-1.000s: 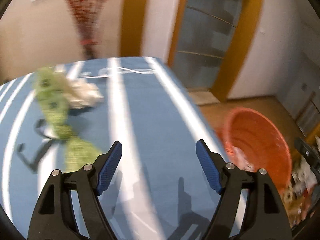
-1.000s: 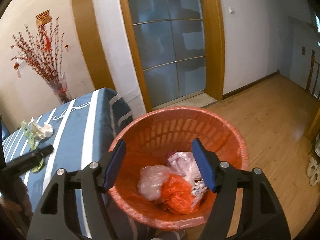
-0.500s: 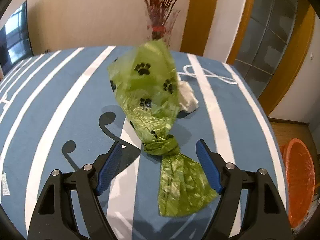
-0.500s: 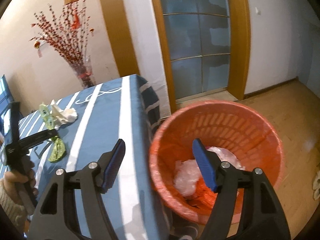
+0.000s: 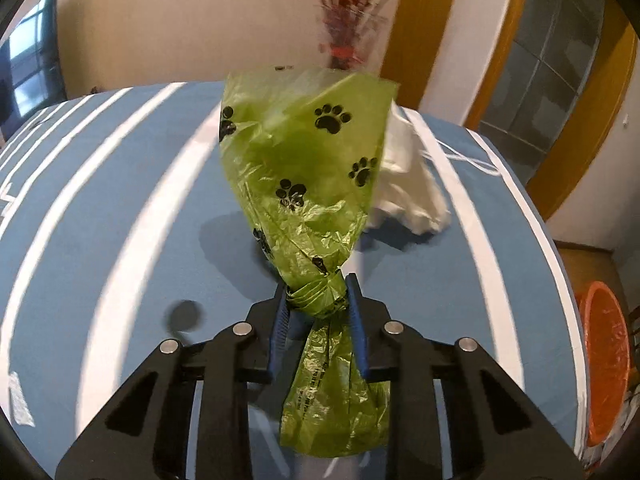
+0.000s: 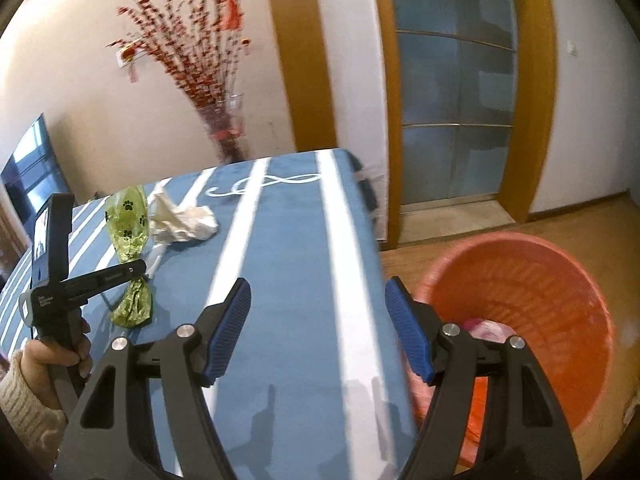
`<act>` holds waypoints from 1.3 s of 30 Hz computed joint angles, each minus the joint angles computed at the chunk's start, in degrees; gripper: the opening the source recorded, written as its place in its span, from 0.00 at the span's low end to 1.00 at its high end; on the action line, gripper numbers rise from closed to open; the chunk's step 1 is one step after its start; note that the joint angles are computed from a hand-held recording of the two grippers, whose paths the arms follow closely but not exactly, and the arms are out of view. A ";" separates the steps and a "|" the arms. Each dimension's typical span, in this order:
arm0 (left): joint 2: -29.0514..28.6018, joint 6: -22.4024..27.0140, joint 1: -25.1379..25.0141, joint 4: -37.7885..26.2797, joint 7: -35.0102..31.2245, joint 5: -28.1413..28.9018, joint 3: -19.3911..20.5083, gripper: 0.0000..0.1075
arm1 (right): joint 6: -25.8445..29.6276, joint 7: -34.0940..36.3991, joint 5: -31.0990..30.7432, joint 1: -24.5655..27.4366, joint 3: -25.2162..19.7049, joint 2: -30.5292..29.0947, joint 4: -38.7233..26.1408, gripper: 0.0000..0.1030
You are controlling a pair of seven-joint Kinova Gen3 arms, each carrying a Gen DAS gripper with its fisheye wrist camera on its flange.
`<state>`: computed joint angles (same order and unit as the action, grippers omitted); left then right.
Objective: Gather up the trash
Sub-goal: 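Grasp the crumpled white tissue with the right gripper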
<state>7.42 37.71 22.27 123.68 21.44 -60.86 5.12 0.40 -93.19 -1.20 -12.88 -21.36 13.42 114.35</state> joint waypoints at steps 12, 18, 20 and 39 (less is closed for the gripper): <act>-9.97 -2.15 -11.58 8.93 0.35 -2.38 -0.30 0.25 | 9.31 7.35 -2.27 -8.55 -2.65 12.69 -17.42 0.66; -11.77 -5.15 -16.59 10.57 -0.57 -2.89 0.55 0.25 | 10.64 6.30 -3.97 -16.63 2.56 17.90 -26.30 0.75; -11.62 -6.56 -18.03 10.65 -0.64 -3.44 0.53 0.25 | 10.81 4.63 -3.58 -20.53 6.04 19.87 -29.66 0.78; -11.01 -10.30 -20.16 11.33 0.56 -6.34 1.14 0.25 | 22.03 1.56 2.74 -26.33 11.62 25.87 -39.58 0.65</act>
<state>-3.59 27.41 2.11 135.02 22.00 -67.20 6.26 22.43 -91.63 1.54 -39.21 -9.74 39.29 74.78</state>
